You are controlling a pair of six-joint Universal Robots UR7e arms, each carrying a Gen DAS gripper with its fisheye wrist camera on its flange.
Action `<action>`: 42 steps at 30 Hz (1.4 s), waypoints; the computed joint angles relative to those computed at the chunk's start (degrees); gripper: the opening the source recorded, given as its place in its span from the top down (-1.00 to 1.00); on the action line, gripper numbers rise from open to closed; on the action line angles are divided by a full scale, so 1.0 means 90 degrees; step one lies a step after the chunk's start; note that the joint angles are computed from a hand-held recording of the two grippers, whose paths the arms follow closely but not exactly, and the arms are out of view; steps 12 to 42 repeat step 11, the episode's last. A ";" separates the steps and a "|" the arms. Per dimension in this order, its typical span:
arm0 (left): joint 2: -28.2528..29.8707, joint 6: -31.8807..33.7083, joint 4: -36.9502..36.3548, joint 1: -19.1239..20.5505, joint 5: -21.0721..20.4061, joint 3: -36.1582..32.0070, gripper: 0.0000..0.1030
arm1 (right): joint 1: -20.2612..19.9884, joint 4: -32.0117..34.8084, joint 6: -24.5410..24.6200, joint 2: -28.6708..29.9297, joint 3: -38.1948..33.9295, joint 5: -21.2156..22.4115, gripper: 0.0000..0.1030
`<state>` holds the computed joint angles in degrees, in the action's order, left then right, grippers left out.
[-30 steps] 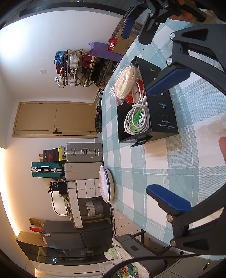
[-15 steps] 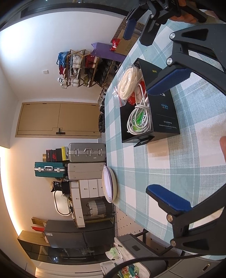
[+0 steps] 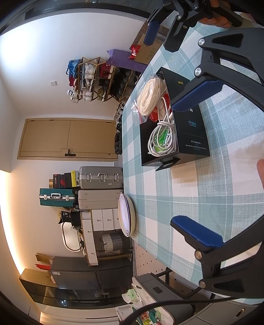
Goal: Organize soft objects
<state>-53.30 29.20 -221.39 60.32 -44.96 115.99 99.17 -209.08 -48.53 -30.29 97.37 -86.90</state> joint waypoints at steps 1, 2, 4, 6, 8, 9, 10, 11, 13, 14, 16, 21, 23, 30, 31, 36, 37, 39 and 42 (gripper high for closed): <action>-0.0006 -0.0008 0.0009 0.0002 -0.0001 0.0003 -1.00 | -0.0001 -0.0001 0.0000 -0.0008 0.0011 -0.0001 -0.99; -0.0011 -0.0012 0.0013 0.0004 -0.0001 0.0006 -1.00 | 0.0000 0.0003 0.0005 -0.0003 0.0003 -0.0005 -0.99; -0.0011 -0.0003 0.0011 0.0010 -0.0010 0.0002 -1.00 | -0.0001 -0.0007 0.0002 -0.0001 0.0007 0.0000 -0.99; -0.0011 -0.0001 0.0017 0.0011 -0.0011 0.0000 -1.00 | -0.0002 -0.0011 0.0000 -0.0001 0.0008 -0.0002 -0.99; -0.0022 -0.0015 0.0031 0.0017 -0.0022 0.0004 -1.00 | -0.0002 -0.0004 -0.0004 0.0000 0.0005 0.0000 -0.99; -0.0020 -0.0027 0.0038 0.0017 -0.0021 0.0001 -1.00 | -0.0003 -0.0008 -0.0004 -0.0002 0.0008 0.0002 -0.99; -0.0025 -0.0045 0.0055 0.0023 -0.0022 -0.0002 -1.00 | -0.0003 -0.0008 -0.0004 -0.0002 0.0008 0.0002 -0.99; -0.0025 -0.0057 0.0069 0.0027 -0.0020 -0.0008 -1.00 | -0.0004 -0.0009 0.0000 0.0000 0.0006 0.0004 -0.99; -0.0025 -0.0057 0.0069 0.0027 -0.0020 -0.0008 -1.00 | -0.0004 -0.0009 0.0000 0.0000 0.0006 0.0004 -0.99; -0.0025 -0.0057 0.0069 0.0027 -0.0020 -0.0008 -1.00 | -0.0004 -0.0009 0.0000 0.0000 0.0006 0.0004 -0.99; -0.0025 -0.0057 0.0069 0.0027 -0.0020 -0.0008 -1.00 | -0.0004 -0.0009 0.0000 0.0000 0.0006 0.0004 -0.99; -0.0025 -0.0057 0.0069 0.0027 -0.0020 -0.0008 -1.00 | -0.0004 -0.0009 0.0000 0.0000 0.0006 0.0004 -0.99; -0.0025 -0.0057 0.0069 0.0027 -0.0020 -0.0008 -1.00 | -0.0004 -0.0009 0.0000 0.0000 0.0006 0.0004 -0.99; -0.0025 -0.0057 0.0069 0.0027 -0.0020 -0.0008 -1.00 | -0.0004 -0.0009 0.0000 0.0000 0.0006 0.0004 -0.99; -0.0025 -0.0057 0.0069 0.0027 -0.0020 -0.0008 -1.00 | -0.0004 -0.0009 0.0000 0.0000 0.0006 0.0004 -0.99; -0.0025 -0.0057 0.0069 0.0027 -0.0020 -0.0008 -1.00 | -0.0004 -0.0009 0.0000 0.0000 0.0006 0.0004 -0.99; -0.0025 -0.0057 0.0069 0.0027 -0.0020 -0.0008 -1.00 | -0.0004 -0.0009 0.0000 0.0000 0.0006 0.0004 -0.99; -0.0025 -0.0057 0.0069 0.0027 -0.0020 -0.0008 -1.00 | -0.0004 -0.0009 0.0000 0.0000 0.0006 0.0004 -0.99; -0.0025 -0.0057 0.0069 0.0027 -0.0020 -0.0008 -1.00 | -0.0004 -0.0009 0.0000 0.0000 0.0006 0.0004 -0.99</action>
